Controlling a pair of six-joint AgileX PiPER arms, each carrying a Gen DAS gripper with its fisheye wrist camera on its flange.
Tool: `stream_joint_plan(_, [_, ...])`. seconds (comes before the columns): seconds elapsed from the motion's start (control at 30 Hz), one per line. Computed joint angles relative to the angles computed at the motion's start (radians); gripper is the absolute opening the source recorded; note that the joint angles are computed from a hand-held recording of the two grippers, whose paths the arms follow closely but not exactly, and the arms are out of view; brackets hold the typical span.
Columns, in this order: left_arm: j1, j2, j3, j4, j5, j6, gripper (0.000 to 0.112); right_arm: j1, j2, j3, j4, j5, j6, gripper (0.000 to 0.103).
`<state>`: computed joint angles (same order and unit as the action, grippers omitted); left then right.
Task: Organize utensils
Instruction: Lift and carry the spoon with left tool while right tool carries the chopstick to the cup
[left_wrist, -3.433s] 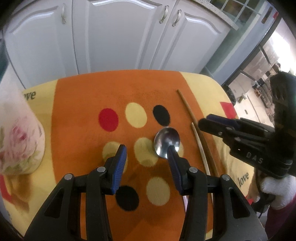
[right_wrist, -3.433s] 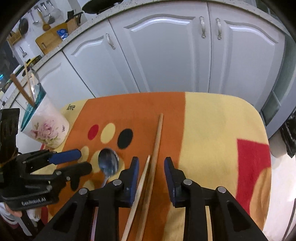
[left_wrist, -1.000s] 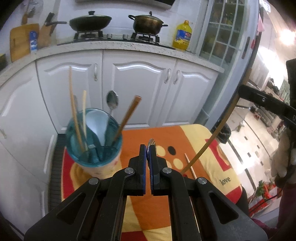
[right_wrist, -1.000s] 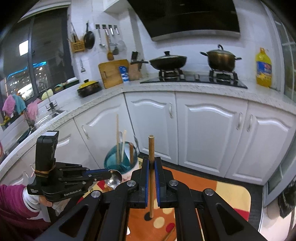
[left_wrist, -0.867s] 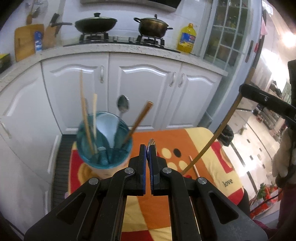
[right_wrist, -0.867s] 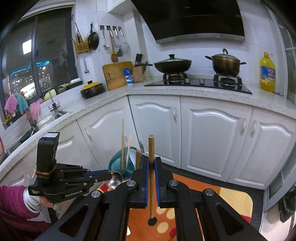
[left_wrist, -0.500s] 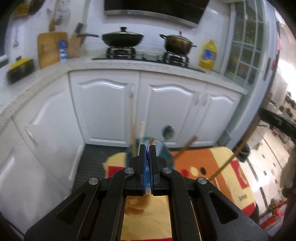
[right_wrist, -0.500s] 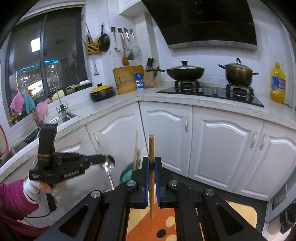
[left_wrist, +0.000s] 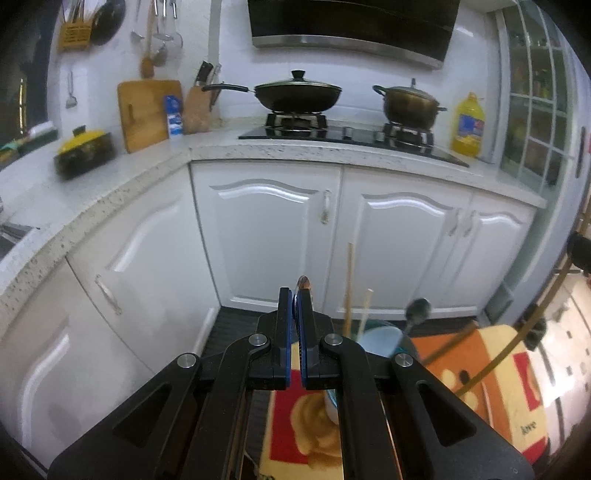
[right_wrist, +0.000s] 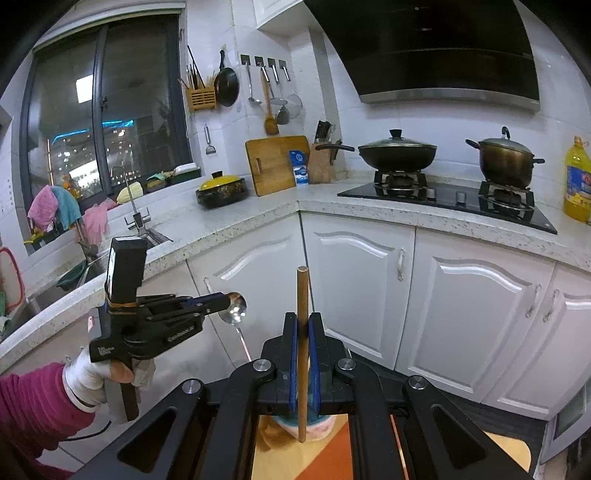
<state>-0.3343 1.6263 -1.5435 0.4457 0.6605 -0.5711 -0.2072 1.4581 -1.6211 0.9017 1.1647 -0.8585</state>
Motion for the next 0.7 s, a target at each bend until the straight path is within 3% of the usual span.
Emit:
stream_joint_plan(0.4, [0.0,0.115,-0.056,0.148,0.024,-0.11,0.001,0.172,0.081,0.012,-0.107,-0.18,0.057,0.005])
stream_joint_plan(0.7, [-0.037,0.196,-0.097,0.173,0.042,-0.104,0.001,0.182,0.148,0.024,-0.125,-0.175,0.068,0.005])
